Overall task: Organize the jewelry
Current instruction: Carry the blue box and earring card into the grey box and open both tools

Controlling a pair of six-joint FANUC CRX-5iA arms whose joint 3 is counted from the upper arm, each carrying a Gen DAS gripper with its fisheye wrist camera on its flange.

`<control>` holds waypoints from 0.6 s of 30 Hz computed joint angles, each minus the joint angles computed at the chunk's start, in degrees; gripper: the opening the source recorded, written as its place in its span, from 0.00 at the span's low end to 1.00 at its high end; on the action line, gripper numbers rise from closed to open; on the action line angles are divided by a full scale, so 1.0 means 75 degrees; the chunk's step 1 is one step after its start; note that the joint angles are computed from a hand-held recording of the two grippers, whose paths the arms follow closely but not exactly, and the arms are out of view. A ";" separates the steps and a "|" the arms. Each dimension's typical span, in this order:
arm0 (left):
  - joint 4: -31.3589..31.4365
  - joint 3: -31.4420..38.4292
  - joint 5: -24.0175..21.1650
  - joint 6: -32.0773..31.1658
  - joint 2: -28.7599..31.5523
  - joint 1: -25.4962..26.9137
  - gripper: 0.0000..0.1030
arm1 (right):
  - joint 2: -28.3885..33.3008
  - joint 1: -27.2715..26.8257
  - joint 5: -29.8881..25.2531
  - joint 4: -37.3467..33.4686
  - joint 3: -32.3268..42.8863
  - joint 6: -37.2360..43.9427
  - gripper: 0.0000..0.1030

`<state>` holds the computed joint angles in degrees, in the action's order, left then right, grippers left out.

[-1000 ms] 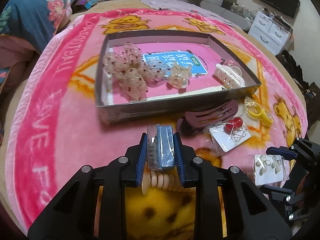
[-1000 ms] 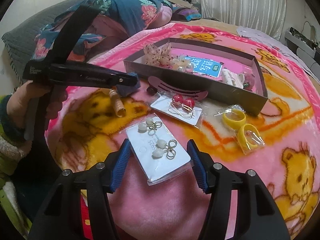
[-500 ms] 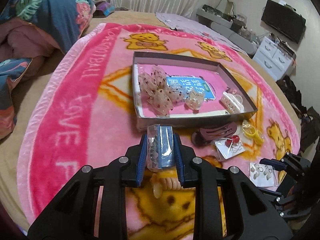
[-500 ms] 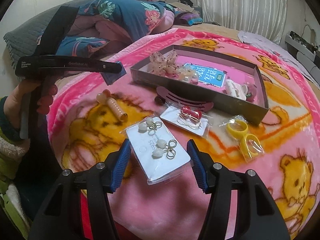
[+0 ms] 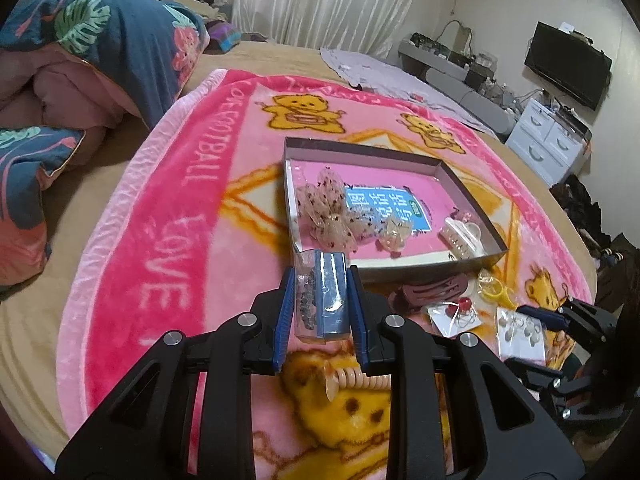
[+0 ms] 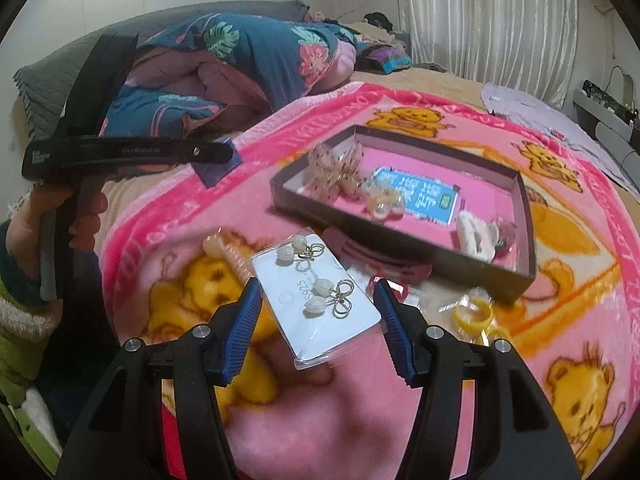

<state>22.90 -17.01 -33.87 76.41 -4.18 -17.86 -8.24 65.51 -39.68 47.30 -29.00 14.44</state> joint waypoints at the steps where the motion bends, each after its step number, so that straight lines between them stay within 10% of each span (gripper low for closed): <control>1: 0.0029 0.0019 0.0016 -0.0022 0.0020 0.0002 0.17 | 0.0008 -0.0038 0.0010 0.0036 0.0024 -0.0005 0.55; 18: -0.0097 0.0997 -0.0057 -0.0152 0.0788 -0.0261 0.17 | 0.0110 -0.0875 0.0184 0.0699 0.0235 -0.0351 0.55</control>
